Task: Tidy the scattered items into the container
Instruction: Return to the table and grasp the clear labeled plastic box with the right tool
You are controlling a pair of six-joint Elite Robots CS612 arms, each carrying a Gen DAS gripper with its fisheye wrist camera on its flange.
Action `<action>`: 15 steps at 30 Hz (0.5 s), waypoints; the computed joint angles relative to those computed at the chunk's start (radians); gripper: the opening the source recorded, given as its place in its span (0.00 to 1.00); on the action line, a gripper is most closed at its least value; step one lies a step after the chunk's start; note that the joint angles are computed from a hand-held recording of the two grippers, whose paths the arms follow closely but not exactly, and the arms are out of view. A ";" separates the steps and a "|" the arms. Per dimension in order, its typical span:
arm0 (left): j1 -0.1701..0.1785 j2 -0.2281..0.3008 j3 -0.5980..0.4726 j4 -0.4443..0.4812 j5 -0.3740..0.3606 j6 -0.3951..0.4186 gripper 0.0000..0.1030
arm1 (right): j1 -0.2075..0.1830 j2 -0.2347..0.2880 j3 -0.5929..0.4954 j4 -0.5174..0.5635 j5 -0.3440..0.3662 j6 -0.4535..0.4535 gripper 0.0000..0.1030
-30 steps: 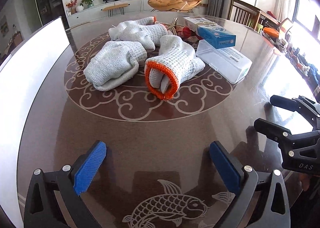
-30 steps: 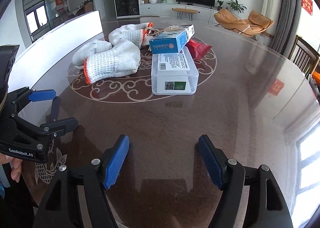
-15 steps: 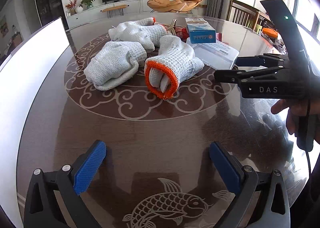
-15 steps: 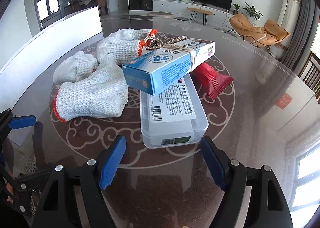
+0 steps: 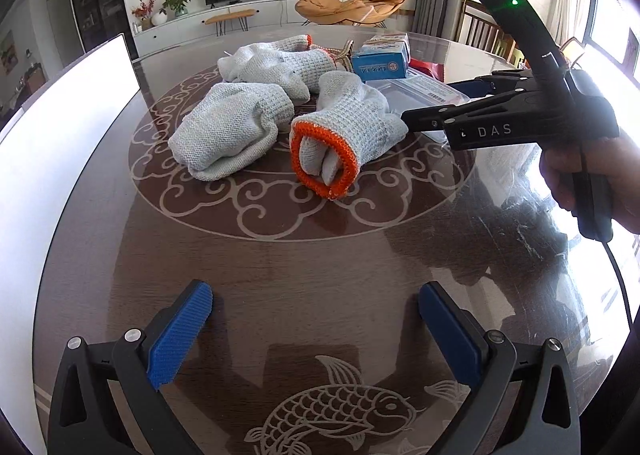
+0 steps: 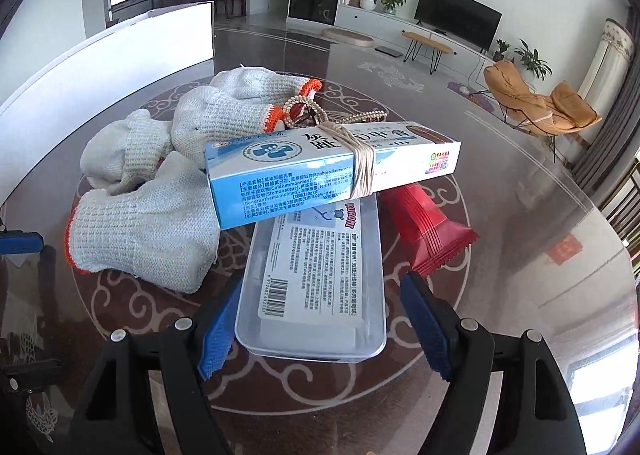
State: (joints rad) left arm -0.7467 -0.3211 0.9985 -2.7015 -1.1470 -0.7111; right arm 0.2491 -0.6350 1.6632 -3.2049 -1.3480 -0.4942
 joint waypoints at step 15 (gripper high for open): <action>0.011 -0.014 0.039 -0.068 -0.018 -0.038 1.00 | -0.123 -0.104 0.326 -0.257 -0.101 0.234 0.60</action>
State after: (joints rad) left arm -0.7358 -0.3354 1.0375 -2.7692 -1.1651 -0.7486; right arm 0.1264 -0.7394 1.9895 -3.4622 -1.4491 -0.2605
